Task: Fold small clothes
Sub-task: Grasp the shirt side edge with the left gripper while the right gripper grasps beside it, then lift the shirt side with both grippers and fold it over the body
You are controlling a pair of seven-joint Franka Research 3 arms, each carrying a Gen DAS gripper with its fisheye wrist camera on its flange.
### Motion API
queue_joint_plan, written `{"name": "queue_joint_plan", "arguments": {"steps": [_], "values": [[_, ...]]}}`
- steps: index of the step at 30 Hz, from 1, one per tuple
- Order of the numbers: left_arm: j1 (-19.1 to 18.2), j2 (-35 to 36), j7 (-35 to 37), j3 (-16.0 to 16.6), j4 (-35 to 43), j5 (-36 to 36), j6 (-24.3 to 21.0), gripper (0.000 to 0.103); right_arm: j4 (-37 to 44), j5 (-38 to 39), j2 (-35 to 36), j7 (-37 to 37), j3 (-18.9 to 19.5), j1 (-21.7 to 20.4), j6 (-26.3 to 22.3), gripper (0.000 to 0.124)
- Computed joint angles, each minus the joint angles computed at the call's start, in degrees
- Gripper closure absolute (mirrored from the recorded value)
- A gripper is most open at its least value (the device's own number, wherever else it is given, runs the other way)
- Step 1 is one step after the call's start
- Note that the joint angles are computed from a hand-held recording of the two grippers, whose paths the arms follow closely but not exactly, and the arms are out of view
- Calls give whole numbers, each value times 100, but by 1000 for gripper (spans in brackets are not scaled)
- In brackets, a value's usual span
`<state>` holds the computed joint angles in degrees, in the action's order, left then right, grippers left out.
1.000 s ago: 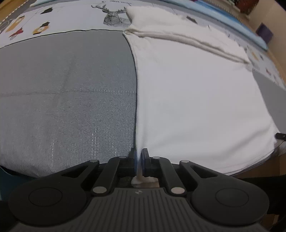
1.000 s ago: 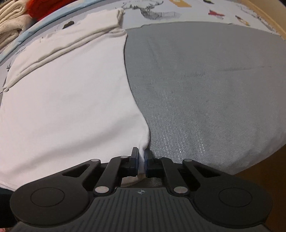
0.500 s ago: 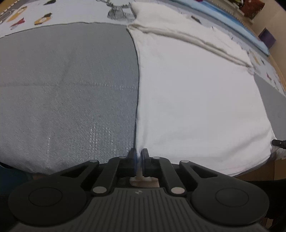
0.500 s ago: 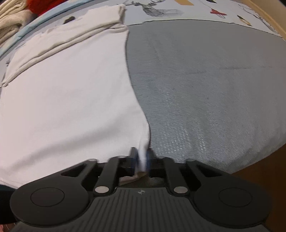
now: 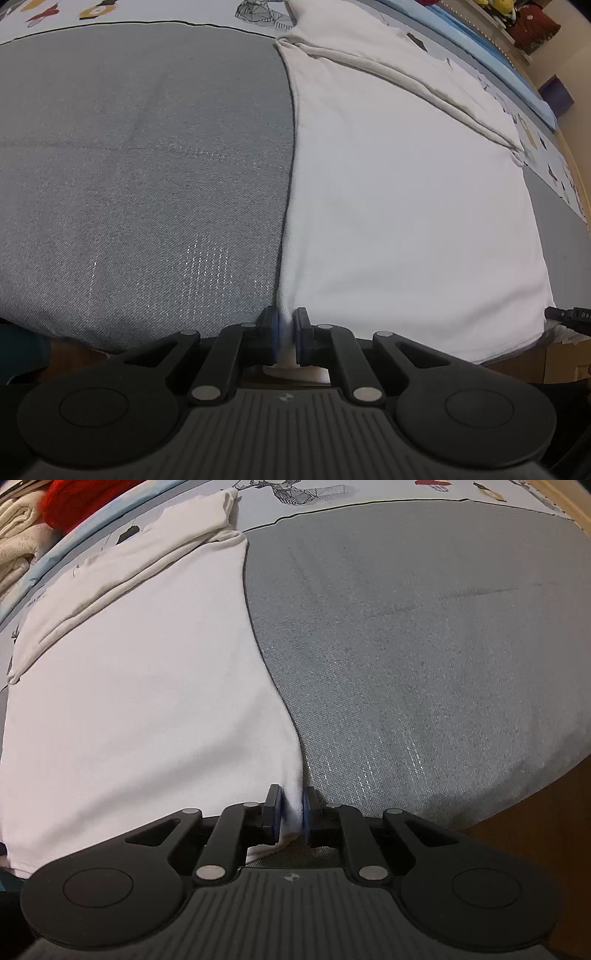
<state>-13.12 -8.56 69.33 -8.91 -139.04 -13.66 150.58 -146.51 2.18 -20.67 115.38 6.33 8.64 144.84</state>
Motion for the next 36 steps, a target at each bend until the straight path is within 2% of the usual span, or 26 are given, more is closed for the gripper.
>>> {"name": "queue_joint_plan", "arguments": {"steps": [5, 8, 13, 16, 20, 24, 26, 28, 30, 33, 36], "values": [[24, 11, -95, -65, -2, 286, 68, 97, -13, -50, 19, -64, -1, 18, 116, 117], [2, -141, 12, -42, 25, 371, 84, 97, -175, 66, -206, -131, -25, 60, 527, 117], [-219, -807, 613, 223, -113, -90, 273, 98, -309, 502, -692, -314, -110, 152, 1104, 118], [-380, -1361, 958, 440, -258, -259, 238, 98, -450, 881, -1180, -486, -203, 259, 1396, 118], [-572, -2161, 1218, 644, -393, -311, 26, 99, -662, 1206, -2058, -805, -301, 374, 1384, 118], [-839, -3139, 1398, 880, -605, -457, 30, 99, -876, 1614, -3126, -1197, -570, 558, 1227, 119], [-874, -3352, 1320, 938, -654, -445, 112, 99, -927, 1765, -3529, -1362, -613, 573, 1183, 119], [-974, -3248, 1261, 1114, -651, -559, 228, 99, -885, 1846, -3614, -1377, -537, 464, 1094, 119], [-959, -2833, 1204, 1208, -546, -600, 306, 98, -805, 1958, -3396, -1439, -586, 445, 1070, 119], [-1094, -2057, 1467, 1510, -209, -954, 377, 98, -589, 1971, -2644, -1447, -512, 256, 1090, 119], [-880, -907, 1664, 1470, 546, -1086, 263, 98, -180, 1954, -1627, -1420, -439, 152, 1200, 119]]}}
